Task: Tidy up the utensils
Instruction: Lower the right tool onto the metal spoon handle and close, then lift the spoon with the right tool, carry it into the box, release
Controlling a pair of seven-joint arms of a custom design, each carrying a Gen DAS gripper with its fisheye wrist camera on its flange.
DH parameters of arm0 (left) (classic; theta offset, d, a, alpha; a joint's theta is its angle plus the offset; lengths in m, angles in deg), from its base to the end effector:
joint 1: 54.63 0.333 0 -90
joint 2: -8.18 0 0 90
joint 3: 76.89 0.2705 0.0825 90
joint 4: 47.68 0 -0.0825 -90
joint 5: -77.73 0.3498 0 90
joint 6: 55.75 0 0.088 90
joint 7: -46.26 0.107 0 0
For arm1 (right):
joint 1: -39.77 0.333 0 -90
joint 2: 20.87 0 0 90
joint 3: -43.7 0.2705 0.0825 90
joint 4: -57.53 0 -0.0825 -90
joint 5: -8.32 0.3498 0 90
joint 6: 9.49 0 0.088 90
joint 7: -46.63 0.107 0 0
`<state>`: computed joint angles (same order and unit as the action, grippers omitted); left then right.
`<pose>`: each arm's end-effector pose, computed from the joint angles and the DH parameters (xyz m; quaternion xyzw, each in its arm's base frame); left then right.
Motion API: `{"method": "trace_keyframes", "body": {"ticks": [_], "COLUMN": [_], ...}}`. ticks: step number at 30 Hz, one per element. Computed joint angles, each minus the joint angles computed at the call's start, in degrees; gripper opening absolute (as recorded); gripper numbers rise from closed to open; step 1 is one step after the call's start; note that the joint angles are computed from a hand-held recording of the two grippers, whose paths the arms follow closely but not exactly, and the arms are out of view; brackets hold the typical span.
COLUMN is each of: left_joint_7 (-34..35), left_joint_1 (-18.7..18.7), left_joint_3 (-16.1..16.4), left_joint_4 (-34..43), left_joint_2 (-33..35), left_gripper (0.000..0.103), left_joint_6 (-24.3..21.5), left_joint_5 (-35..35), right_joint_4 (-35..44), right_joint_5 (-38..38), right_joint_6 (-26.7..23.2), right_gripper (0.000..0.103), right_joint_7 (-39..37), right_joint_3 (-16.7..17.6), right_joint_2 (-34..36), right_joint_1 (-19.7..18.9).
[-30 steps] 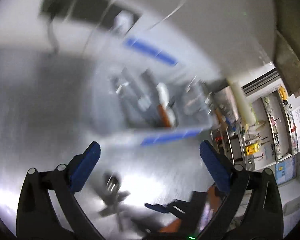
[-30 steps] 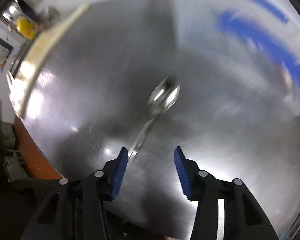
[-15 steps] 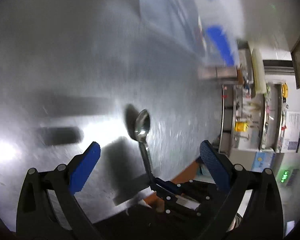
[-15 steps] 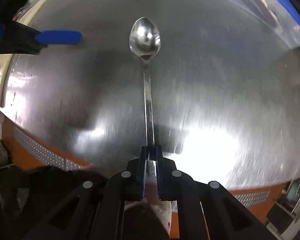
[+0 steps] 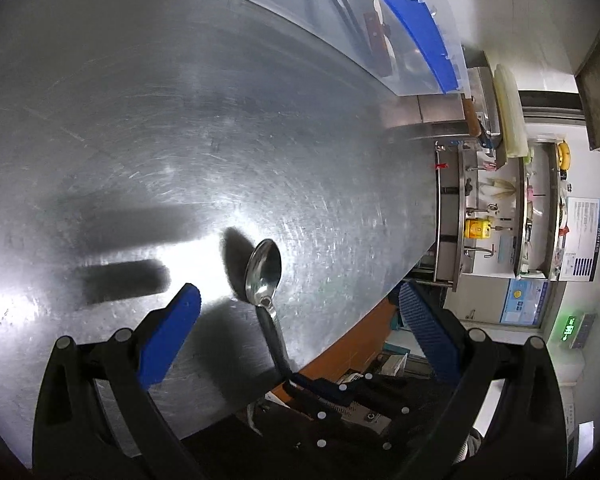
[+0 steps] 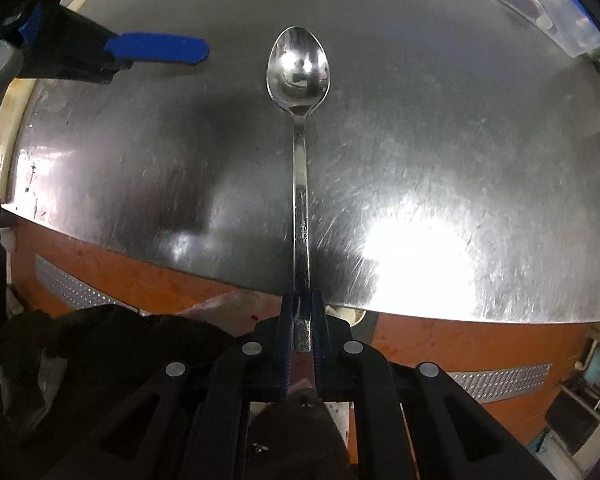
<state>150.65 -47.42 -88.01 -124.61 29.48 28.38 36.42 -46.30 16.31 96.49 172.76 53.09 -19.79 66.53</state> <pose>0.5910 -0.0976 0.4986 0.5431 -0.7377 0.2265 0.3309 0.4274 0.3252 0.4872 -0.6923 0.7183 0.0664 0.0199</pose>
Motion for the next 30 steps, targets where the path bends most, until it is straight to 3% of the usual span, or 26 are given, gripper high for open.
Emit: {"method": "trace_keyframes", "body": {"ticks": [4,6,9,12,16,23,30], "left_joint_7": [-0.59,-1.08,-1.41,-1.46,-1.65,-2.44,-1.16], "left_joint_1": [-0.06,-0.43,-0.73,-0.90,-0.97,-0.46,-0.70], "left_joint_3": [-0.14,-0.41,-0.71,-0.88,-1.04,-0.88,-1.22], "left_joint_4": [-0.02,0.28,0.95,1.01,0.50,-1.00,-2.20], "left_joint_2": [0.38,0.73,1.29,1.54,1.60,1.54,1.65], "left_gripper": [0.096,0.096,0.096,0.096,0.096,0.096,0.095], "left_joint_6": [-0.25,-0.19,-0.61,-1.01,-1.78,-3.83,-5.08], "left_joint_5": [-0.39,-0.49,-0.44,-0.23,-0.43,-1.76,-2.62], "right_joint_4": [1.20,3.04,3.25,3.07,2.36,-2.96,-10.68], "right_joint_5": [0.73,1.58,2.67,3.24,4.82,9.02,21.89], "right_joint_6": [-0.80,-1.83,-1.49,-1.05,-0.66,6.42,14.96], "right_gripper": [0.013,0.023,0.023,0.017,0.018,0.010,0.010], "right_joint_7": [0.24,0.27,0.54,0.29,0.01,-0.23,-2.24], "right_joint_3": [0.16,0.04,0.12,0.04,-0.08,-0.27,-2.01], "right_joint_2": [1.25,2.53,3.34,3.49,3.63,-0.36,-9.30], "right_joint_1": [0.28,0.21,0.37,0.36,0.11,-0.49,-1.56]}}
